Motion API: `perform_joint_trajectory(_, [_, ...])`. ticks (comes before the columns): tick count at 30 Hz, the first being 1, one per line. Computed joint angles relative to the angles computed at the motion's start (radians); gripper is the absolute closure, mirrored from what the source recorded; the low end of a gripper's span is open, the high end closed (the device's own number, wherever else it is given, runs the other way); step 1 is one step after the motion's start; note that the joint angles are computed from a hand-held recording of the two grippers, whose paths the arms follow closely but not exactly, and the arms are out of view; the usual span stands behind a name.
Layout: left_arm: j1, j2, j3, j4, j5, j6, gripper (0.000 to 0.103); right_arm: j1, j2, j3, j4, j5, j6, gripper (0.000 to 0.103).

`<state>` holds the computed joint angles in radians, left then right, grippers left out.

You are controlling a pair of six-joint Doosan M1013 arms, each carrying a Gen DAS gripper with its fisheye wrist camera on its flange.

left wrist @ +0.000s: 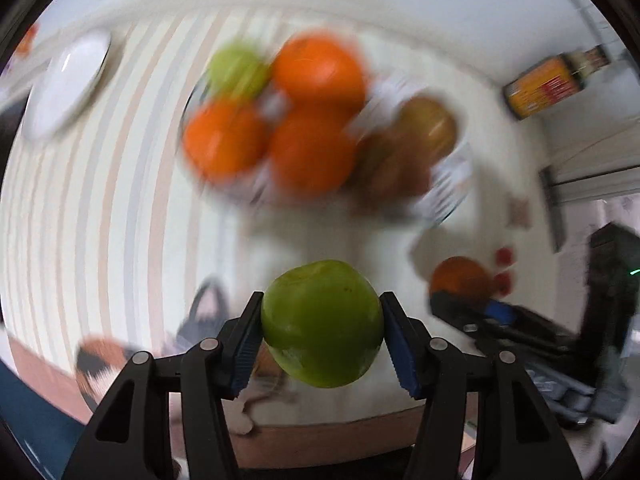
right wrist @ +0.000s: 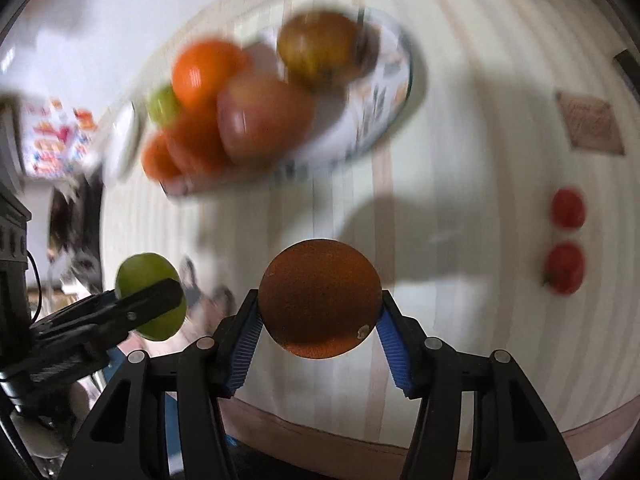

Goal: Organize fruits
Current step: 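Lower the green apple and tangerine onto the floral plate while both grippers open, then lift both open grippers away from the floral plate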

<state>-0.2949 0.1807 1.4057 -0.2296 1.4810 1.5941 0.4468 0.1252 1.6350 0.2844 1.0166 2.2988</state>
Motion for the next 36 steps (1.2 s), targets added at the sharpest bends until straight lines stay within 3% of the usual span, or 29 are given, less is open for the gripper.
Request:
perform_joint_trajectory(6, [-0.049,0.139,-0.235,0.017,0.057,0.054,0.049,-0.065,0.036,-0.067,-0.04,-0.008,-0.005,0.044])
perform_joint_trajectory(8, [-0.062,0.217,-0.328,0.046,0.095,0.063,0.049,-0.082,0.056,-0.093,-0.042,0.008,-0.022,0.044])
perform_joint_trajectory(13, [-0.093,0.304,-0.404,0.102,0.182,0.056,0.049,-0.092,0.099,-0.132,-0.053,0.042,-0.037,0.044])
perform_joint_trajectory(24, [-0.13,0.324,-0.397,0.188,0.215,0.09,0.049,-0.112,0.103,-0.094,0.006,0.022,-0.063,0.043])
perform_joint_trajectory(26, [-0.133,0.316,-0.384,0.197,0.208,0.098,0.048,-0.121,0.1,-0.085,0.031,0.018,-0.083,0.039])
perform_joint_trajectory(27, [-0.131,0.314,-0.381,0.192,0.209,0.096,0.045,-0.124,0.1,-0.083,0.042,0.014,-0.088,0.029])
perform_joint_trajectory(28, [-0.128,0.314,-0.381,0.175,0.213,0.093,0.034,-0.127,0.095,-0.079,0.048,0.013,-0.092,0.018])
perform_joint_trajectory(29, [-0.127,0.314,-0.381,0.164,0.216,0.088,0.022,-0.127,0.096,-0.079,0.052,0.013,-0.098,0.014])
perform_joint_trajectory(31, [-0.128,0.31,-0.378,0.173,0.212,0.081,0.012,-0.124,0.097,-0.083,0.047,0.018,-0.096,0.013])
perform_joint_trajectory(36, [-0.111,0.283,-0.362,0.15,0.186,0.069,0.011,-0.121,0.092,-0.093,0.033,0.025,-0.086,0.01])
